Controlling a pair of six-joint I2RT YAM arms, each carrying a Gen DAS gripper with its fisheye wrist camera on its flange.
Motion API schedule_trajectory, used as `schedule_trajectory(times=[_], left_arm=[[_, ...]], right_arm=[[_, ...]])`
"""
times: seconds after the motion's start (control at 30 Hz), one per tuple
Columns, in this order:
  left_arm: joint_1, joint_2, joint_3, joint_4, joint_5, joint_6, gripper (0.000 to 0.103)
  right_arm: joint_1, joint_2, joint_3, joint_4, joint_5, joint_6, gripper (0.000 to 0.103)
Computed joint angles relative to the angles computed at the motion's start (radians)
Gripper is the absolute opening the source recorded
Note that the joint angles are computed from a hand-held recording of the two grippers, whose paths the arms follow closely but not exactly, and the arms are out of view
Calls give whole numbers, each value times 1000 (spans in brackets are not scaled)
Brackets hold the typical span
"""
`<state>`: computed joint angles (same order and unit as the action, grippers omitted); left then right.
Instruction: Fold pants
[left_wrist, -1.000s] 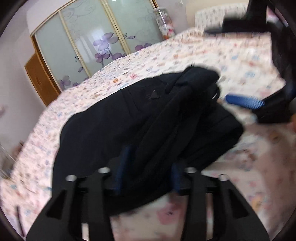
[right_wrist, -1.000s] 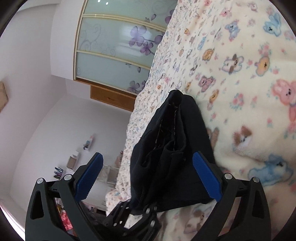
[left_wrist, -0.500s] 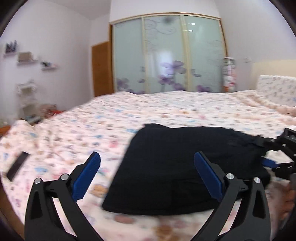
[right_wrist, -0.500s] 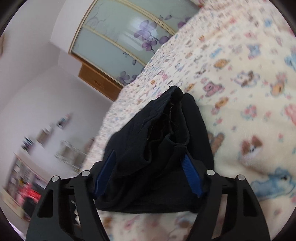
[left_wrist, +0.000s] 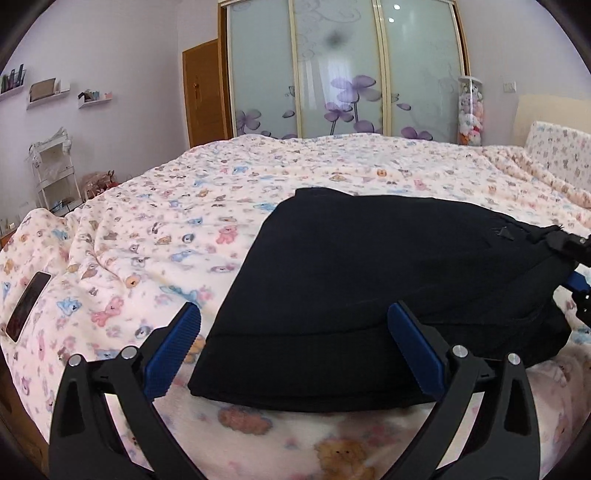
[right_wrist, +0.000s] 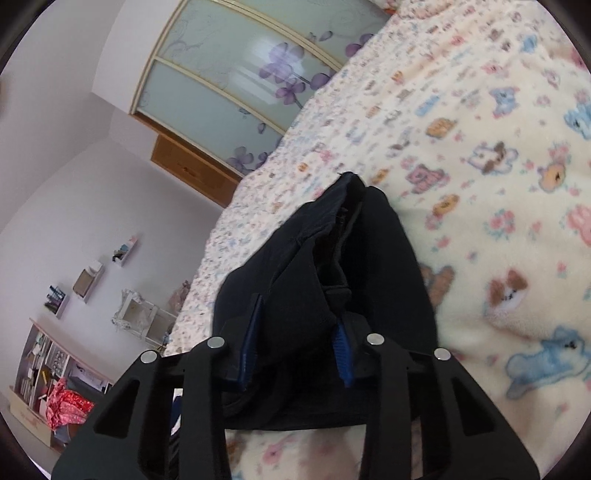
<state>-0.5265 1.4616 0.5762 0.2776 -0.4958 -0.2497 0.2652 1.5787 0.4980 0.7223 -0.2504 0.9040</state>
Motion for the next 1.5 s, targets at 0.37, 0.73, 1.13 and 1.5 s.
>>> schedule_trajectory(times=[0.37, 0.73, 1.13, 1.5], left_arm=[[70, -15, 2, -39, 106, -84, 101], [186, -169, -39, 30, 273, -95, 101], [185, 209, 350, -146, 340, 9, 101], [219, 336, 422, -243, 383, 0, 101]], right_arm=[[-6, 68, -107, 90, 4, 67, 34], [10, -302, -102, -265, 192, -95, 61], [8, 26, 326, -486, 9, -276, 61], [-51, 122, 259, -325, -76, -175, 52]])
